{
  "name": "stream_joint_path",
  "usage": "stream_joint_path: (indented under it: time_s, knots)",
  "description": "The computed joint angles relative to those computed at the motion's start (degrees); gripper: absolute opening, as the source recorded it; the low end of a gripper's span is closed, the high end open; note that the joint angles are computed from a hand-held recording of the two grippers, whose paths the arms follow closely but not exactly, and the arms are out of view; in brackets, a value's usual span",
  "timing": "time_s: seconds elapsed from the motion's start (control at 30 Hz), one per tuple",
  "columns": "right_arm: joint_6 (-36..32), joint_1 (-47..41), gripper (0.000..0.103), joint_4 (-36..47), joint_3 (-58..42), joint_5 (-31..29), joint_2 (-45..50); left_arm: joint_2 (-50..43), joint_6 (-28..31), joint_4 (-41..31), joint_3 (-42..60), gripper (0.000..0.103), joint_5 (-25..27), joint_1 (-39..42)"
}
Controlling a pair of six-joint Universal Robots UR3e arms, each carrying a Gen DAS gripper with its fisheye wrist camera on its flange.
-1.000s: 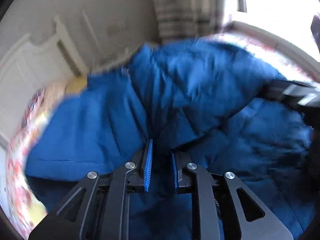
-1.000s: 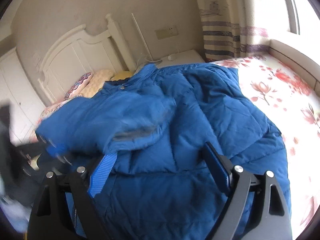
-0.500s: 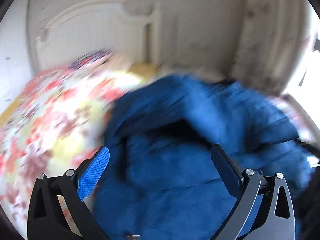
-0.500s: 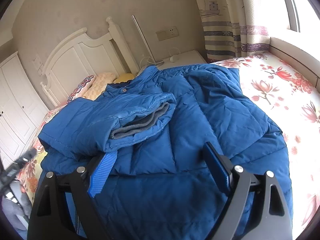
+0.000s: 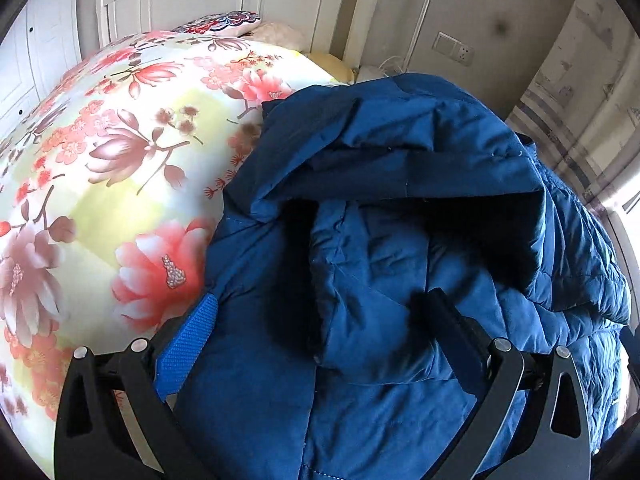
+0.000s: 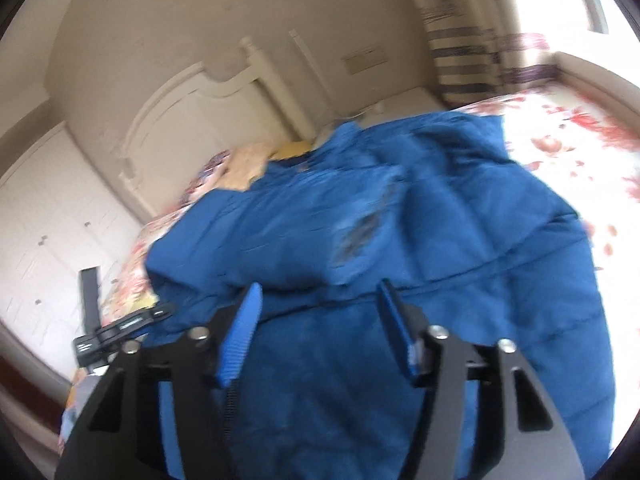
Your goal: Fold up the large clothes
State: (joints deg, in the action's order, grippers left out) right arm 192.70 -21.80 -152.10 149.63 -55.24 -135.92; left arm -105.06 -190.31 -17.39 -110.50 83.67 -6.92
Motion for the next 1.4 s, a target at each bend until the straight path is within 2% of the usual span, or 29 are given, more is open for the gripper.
stream_joint_path:
  time_s: [0.07, 0.13, 0.2, 0.3, 0.33, 0.37, 0.4, 0.43, 0.5, 0.6, 0.67, 0.77, 0.87, 0.93, 1.0, 1.07, 1.13, 1.17, 1.27, 1.4]
  knots:
    - [3.9, 1.8, 0.053, -7.8, 0.3, 2.0, 7.2, -0.4, -0.3, -0.9, 1.4, 0.099, -0.4, 0.0]
    - [8.1, 4.4, 0.048, -16.7, -0.3, 0.9, 15.8, -0.4, -0.1, -1.3, 1.8, 0.099, -0.7, 0.3]
    - [11.0, 6.5, 0.046, -22.6, -1.5, -1.6, 21.8, -0.7, 0.1, -1.1, 1.8, 0.099, -1.1, 0.6]
    - [15.5, 6.7, 0.044, -26.9, -2.7, -3.1, 27.4, -1.1, -0.2, -1.8, 2.8, 0.099, -1.0, 0.4]
    - [16.9, 5.4, 0.034, -29.0, -2.3, -1.9, 28.8, -1.1, -0.2, -1.8, 2.8, 0.099, -1.0, 0.3]
    - [17.6, 5.5, 0.029, -30.9, -2.9, -2.0, 30.2, -1.1, -0.3, -1.7, 2.8, 0.099, -0.9, 0.3]
    - [17.6, 7.2, 0.023, -30.3, -4.6, -4.6, 30.9, -1.1, -0.2, -1.8, 2.8, 0.099, -0.9, 0.3]
    - [16.6, 11.3, 0.019, -28.1, -8.7, -10.2, 31.6, -1.1, -0.3, -1.8, 2.9, 0.099, -0.9, 0.3]
    - [10.5, 19.0, 0.017, -25.1, -17.6, -18.4, 32.8, -1.0, -0.3, -2.0, 2.9, 0.099, -0.7, 0.1]
    - [0.4, 27.0, 0.016, -21.7, -27.8, -27.4, 34.1, -1.0, -0.3, -2.1, 3.0, 0.099, -0.6, 0.1]
    - [-3.9, 26.3, 0.016, -21.0, -29.9, -28.1, 32.2, -1.0, -0.3, -2.1, 3.0, 0.099, -0.7, 0.2]
    - [-4.2, 15.7, 0.016, -17.4, -24.0, -21.2, 26.1, -1.0, -0.4, -1.9, 2.9, 0.099, -0.8, 0.2]
    - [-5.2, 3.7, 0.022, -9.7, -16.6, -13.9, 22.5, -1.2, -0.4, -2.0, 3.1, 0.099, -0.6, 0.1]
    - [-6.8, 1.0, 0.036, -4.4, -15.1, -12.3, 24.7, -1.4, -0.4, -2.1, 3.3, 0.099, -0.5, 0.0]
    - [-7.3, -1.9, 0.044, -3.5, -11.4, -10.5, 21.5, -1.4, -0.4, -2.1, 3.3, 0.099, -0.5, 0.0]
    - [-3.4, 1.3, 0.051, -3.2, -11.6, -18.7, 18.0, -1.6, -0.4, -2.1, 3.5, 0.099, -0.4, -0.1]
    - [3.9, 9.4, 0.053, -7.7, -12.8, -33.6, 17.4, -1.7, -0.4, -2.4, 3.8, 0.099, -0.1, -0.2]
    - [4.5, 11.5, 0.054, -10.1, -13.5, -35.7, 17.5, -1.7, -0.4, -2.4, 3.8, 0.099, 0.0, -0.3]
    - [-0.5, 18.7, 0.057, -12.2, -20.2, -40.5, 24.3, -1.7, -0.5, -2.5, 3.9, 0.099, 0.0, -0.3]
    - [-5.6, 23.2, 0.06, -9.4, -29.6, -41.8, 36.8, -1.7, -0.5, -2.5, 3.9, 0.099, -0.2, -0.2]
